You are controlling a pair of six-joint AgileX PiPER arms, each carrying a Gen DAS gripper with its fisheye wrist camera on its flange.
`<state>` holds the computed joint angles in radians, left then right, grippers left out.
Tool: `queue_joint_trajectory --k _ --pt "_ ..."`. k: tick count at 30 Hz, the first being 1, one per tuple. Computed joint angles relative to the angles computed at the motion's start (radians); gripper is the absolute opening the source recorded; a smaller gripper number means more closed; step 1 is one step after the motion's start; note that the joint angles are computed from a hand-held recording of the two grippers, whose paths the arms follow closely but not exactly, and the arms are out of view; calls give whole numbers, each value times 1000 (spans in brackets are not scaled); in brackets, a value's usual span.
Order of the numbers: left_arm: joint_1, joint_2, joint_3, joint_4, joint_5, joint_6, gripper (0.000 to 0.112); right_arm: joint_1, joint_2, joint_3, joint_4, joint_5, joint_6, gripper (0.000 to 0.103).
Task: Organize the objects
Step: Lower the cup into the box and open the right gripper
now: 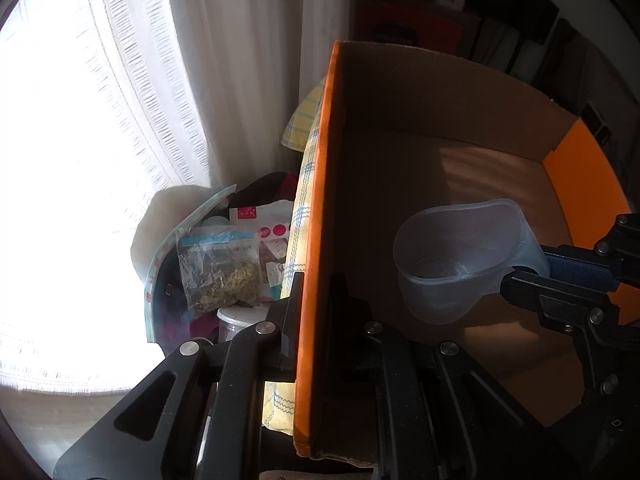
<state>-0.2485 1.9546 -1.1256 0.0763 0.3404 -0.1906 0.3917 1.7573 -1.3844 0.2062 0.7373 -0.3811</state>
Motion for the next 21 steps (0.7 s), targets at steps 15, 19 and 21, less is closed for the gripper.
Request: queue_joint_trajectory --k 15,19,21 --pt "-11 8 5 4 -10 -17 11 14 -27 113 29 -79 -17 8" --pt "-14 13 2 -7 -10 -17 11 16 -23 108 34 -76 -27 9" --pt "-24 33 -28 7 3 -37 11 14 -28 112 19 -74 -8 10"
